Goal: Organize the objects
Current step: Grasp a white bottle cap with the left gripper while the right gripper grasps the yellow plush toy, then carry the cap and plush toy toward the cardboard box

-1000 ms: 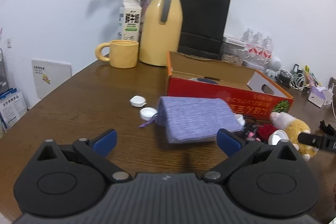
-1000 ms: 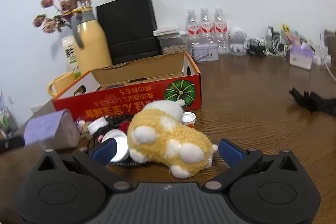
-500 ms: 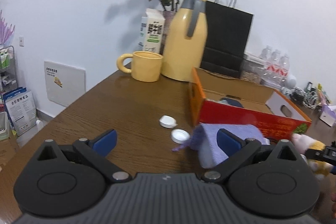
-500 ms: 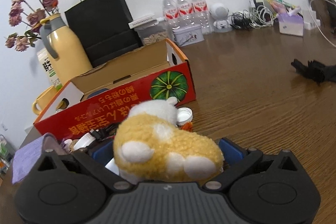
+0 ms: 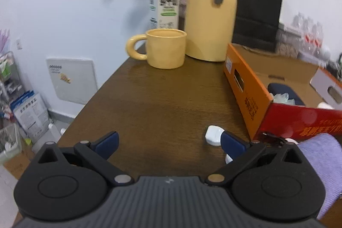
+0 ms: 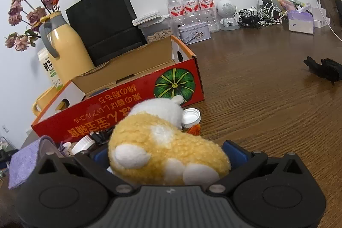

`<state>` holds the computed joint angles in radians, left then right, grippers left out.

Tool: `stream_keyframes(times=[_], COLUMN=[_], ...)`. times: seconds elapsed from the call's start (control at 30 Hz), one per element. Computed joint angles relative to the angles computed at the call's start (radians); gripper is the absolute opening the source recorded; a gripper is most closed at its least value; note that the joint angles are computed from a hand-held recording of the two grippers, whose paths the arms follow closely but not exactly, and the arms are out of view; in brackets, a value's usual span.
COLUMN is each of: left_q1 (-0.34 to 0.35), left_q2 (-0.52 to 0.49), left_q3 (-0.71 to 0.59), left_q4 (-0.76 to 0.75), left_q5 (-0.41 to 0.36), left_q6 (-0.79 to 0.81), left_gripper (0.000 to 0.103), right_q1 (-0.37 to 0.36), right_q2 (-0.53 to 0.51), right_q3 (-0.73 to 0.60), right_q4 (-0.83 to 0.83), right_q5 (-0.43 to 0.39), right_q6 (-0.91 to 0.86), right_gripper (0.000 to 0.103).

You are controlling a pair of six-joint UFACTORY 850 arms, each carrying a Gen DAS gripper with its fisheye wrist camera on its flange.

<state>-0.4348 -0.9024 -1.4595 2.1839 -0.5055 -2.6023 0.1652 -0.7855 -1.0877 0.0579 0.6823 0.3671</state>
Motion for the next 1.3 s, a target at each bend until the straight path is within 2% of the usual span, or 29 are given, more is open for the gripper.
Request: stream_keyframes(times=[0.13, 0.27, 0.33, 0.4, 0.53, 0.6, 0.63, 0.67, 1.0, 1.23, 1.3], left_q1=[0.017, 0.030, 0.035, 0.037, 0.033, 0.031, 0.030, 0.030, 0.017, 0.001, -0.006], left_q2=[-0.047, -0.085, -0.091, -0.092, -0.087, -0.086, -0.084, -0.083, -0.074, -0.044, -0.036], left_q3=[-0.082, -0.141, -0.150, -0.149, -0.134, -0.130, -0.127, -0.124, -0.097, -0.038, -0.022], left_q4=[0.018, 0.063, 0.087, 0.132, 0.193, 0.205, 0.221, 0.234, 0.184, 0.205, 0.202], left_q5=[0.082, 0.154, 0.174, 0.185, 0.165, 0.157, 0.154, 0.152, 0.087, -0.029, -0.052], left_q6=[0.041, -0.004, -0.028, -0.065, -0.112, -0.115, -0.129, -0.140, -0.122, -0.186, -0.198], left_gripper=[0.103, 0.103, 0.096, 0.082, 0.062, 0.041, 0.036, 0.026, 0.025, 0.025, 0.025], right_q1=[0.002, 0.003, 0.005, 0.006, 0.008, 0.007, 0.007, 0.007, 0.004, -0.001, -0.003], right_q2=[-0.005, -0.008, -0.010, -0.010, -0.012, -0.012, -0.012, -0.012, -0.011, -0.010, -0.010], right_q3=[-0.005, -0.005, -0.003, -0.003, -0.006, -0.005, -0.006, -0.006, -0.003, 0.002, 0.006], right_q4=[0.007, 0.016, 0.025, 0.026, 0.027, 0.026, 0.026, 0.026, 0.015, -0.005, -0.018], right_q5=[0.001, 0.010, 0.019, 0.020, 0.020, 0.021, 0.021, 0.021, 0.029, 0.039, 0.051], right_q6=[-0.011, -0.019, -0.028, -0.030, -0.026, -0.024, -0.023, -0.023, -0.004, 0.016, 0.031], right_gripper=[0.103, 0.103, 0.103, 0.103, 0.103, 0.103, 0.103, 0.103, 0.103, 0.103, 0.098])
